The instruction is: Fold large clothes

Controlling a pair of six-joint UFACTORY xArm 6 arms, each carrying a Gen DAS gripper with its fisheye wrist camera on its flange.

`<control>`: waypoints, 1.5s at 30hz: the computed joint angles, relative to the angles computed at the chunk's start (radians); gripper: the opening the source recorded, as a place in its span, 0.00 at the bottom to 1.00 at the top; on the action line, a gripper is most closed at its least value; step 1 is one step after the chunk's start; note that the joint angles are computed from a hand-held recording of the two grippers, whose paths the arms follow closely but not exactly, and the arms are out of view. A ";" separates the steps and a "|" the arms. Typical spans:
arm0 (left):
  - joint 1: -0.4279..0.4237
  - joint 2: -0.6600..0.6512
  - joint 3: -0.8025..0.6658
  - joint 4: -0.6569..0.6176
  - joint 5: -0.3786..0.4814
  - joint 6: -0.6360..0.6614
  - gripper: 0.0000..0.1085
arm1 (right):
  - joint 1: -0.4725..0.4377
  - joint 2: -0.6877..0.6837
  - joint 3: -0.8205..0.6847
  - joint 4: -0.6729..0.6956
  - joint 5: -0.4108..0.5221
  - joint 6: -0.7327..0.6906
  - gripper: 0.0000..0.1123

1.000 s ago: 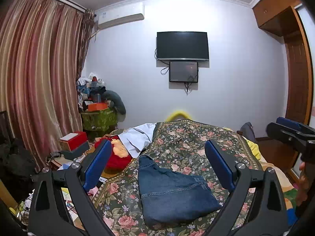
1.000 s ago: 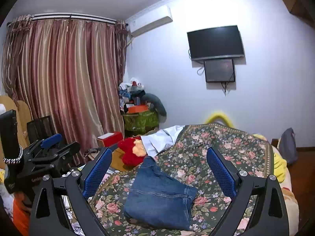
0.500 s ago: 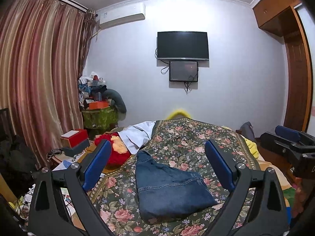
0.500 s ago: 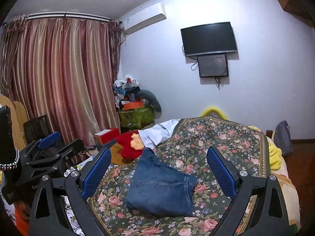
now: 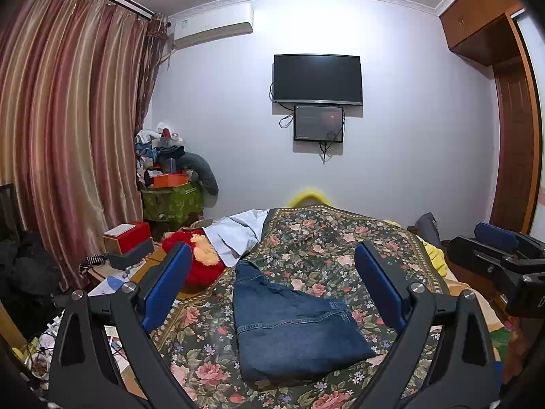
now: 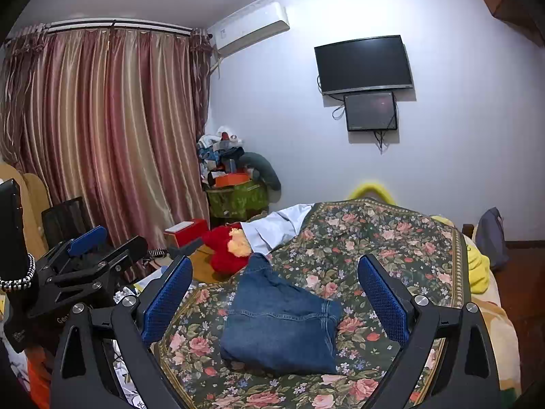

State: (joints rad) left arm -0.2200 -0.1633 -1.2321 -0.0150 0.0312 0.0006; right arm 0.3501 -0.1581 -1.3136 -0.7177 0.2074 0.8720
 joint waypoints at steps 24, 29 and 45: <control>-0.034 0.019 -0.024 -0.162 0.021 0.165 0.90 | -0.006 -0.007 0.011 -0.040 -0.001 0.038 0.87; -0.036 0.020 -0.030 -0.190 0.029 0.194 0.90 | -0.004 -0.011 0.010 -0.050 0.004 0.046 0.87; -0.058 0.013 -0.040 -0.346 0.043 0.353 0.90 | 0.006 -0.009 -0.012 -0.088 0.031 0.080 0.87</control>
State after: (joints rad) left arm -0.2780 -0.1505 -1.2720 -0.3608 0.0746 0.3534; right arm 0.3563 -0.1676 -1.3255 -0.8062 0.2388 0.9520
